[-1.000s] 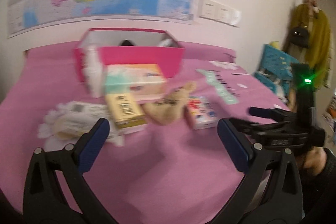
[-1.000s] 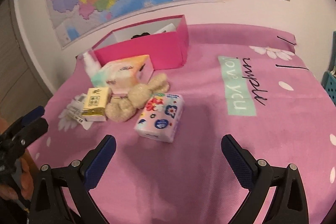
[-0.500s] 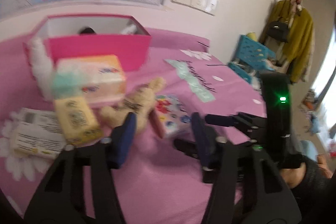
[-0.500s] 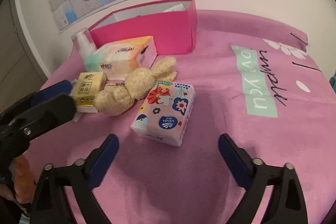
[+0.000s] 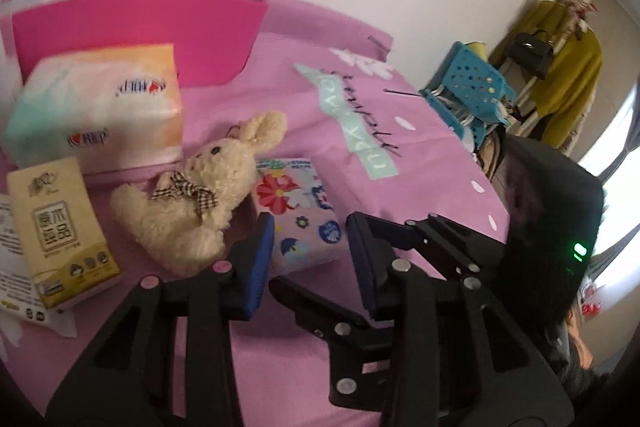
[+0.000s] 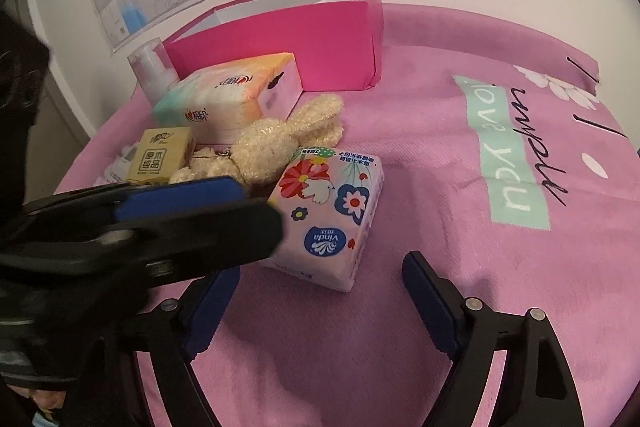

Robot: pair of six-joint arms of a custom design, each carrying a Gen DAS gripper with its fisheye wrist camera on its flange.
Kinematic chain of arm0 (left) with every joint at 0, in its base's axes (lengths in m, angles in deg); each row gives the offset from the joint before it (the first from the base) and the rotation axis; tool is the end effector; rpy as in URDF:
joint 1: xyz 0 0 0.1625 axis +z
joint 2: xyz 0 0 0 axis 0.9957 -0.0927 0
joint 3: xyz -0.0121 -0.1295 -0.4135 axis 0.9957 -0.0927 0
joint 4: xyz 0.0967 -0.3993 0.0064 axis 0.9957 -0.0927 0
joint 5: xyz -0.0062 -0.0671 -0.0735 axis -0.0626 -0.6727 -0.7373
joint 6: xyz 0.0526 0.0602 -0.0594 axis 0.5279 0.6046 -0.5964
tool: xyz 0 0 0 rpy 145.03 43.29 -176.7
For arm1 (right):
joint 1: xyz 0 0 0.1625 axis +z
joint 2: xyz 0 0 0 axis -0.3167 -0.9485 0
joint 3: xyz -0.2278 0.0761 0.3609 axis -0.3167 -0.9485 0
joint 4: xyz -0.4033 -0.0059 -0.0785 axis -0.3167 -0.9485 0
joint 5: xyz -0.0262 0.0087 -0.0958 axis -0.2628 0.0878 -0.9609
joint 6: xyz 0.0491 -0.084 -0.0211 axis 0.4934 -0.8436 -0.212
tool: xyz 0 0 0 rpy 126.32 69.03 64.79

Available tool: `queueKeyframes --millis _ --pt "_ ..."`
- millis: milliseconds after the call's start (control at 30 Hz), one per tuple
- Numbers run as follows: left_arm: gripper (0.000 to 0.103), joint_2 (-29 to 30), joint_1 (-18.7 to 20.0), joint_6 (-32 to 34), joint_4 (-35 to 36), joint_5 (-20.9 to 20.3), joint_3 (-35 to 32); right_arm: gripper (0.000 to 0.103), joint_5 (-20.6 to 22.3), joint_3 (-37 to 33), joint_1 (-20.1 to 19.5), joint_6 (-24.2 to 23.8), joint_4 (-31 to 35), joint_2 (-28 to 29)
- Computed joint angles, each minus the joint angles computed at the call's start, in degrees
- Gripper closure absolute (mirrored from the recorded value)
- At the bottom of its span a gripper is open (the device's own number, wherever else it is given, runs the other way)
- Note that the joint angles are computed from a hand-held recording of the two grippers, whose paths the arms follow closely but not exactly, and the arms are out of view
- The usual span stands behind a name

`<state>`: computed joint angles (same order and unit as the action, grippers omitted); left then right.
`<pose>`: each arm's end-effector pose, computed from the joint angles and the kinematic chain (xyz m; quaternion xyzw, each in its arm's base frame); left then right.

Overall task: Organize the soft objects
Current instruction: 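Lower the left gripper onto the floral tissue pack and grasp it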

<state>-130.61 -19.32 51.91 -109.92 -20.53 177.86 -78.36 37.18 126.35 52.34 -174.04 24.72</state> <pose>-0.1254 -0.6244 0.1802 0.3396 0.9291 -0.1360 0.0551 0.2543 -0.5545 0.0174 0.1108 -0.8923 0.3299 0.2877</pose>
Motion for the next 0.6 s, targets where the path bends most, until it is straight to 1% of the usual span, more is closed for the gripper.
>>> queueKeyframes --millis 33,67,133,200,233,300,367,433,500,567,600 --pt "0.063 0.4 0.1 -0.6 0.5 0.4 -0.5 0.023 0.0 -0.2 0.0 -0.1 0.1 0.0" --pt "0.063 1.0 0.3 -1.5 1.3 0.4 -1.2 0.024 -0.2 -0.4 -0.1 -0.1 0.2 0.1" --pt "0.063 1.7 0.3 -3.3 1.9 2.0 -2.0 0.027 -0.3 -1.0 -0.1 -0.2 0.6 0.3" --pt "0.063 1.9 0.5 -3.6 1.4 1.9 -2.2 0.029 -0.7 -1.7 -0.1 -0.4 1.2 0.6" --pt "0.063 2.1 0.5 -3.8 1.8 2.2 -2.5 0.033 -0.9 -2.0 0.0 -0.6 1.4 0.7" --pt "0.063 3.2 0.9 -4.8 4.2 2.1 -4.1 0.037 -0.6 -2.4 -0.1 -0.8 1.6 0.8" --pt "0.063 3.8 1.5 -5.8 6.1 0.0 -5.4 0.039 -0.6 -2.7 -0.2 -0.7 1.6 0.9" --pt "0.063 4.2 1.6 -6.4 6.5 -0.5 -5.9 0.041 -0.7 -3.0 -0.2 -0.5 1.9 0.9" --pt "0.066 4.3 2.2 -6.9 7.0 -1.9 -6.3 0.042 -0.9 -3.1 -0.2 -0.7 1.6 1.1" --pt "0.072 4.3 2.6 -6.8 7.2 -2.6 -6.5 0.043 -0.6 -2.9 -0.3 -0.8 0.9 1.1" --pt "0.073 4.2 2.7 -6.8 7.0 -2.8 -6.4 0.043 -0.4 -2.8 -0.3 -0.7 0.5 1.1"
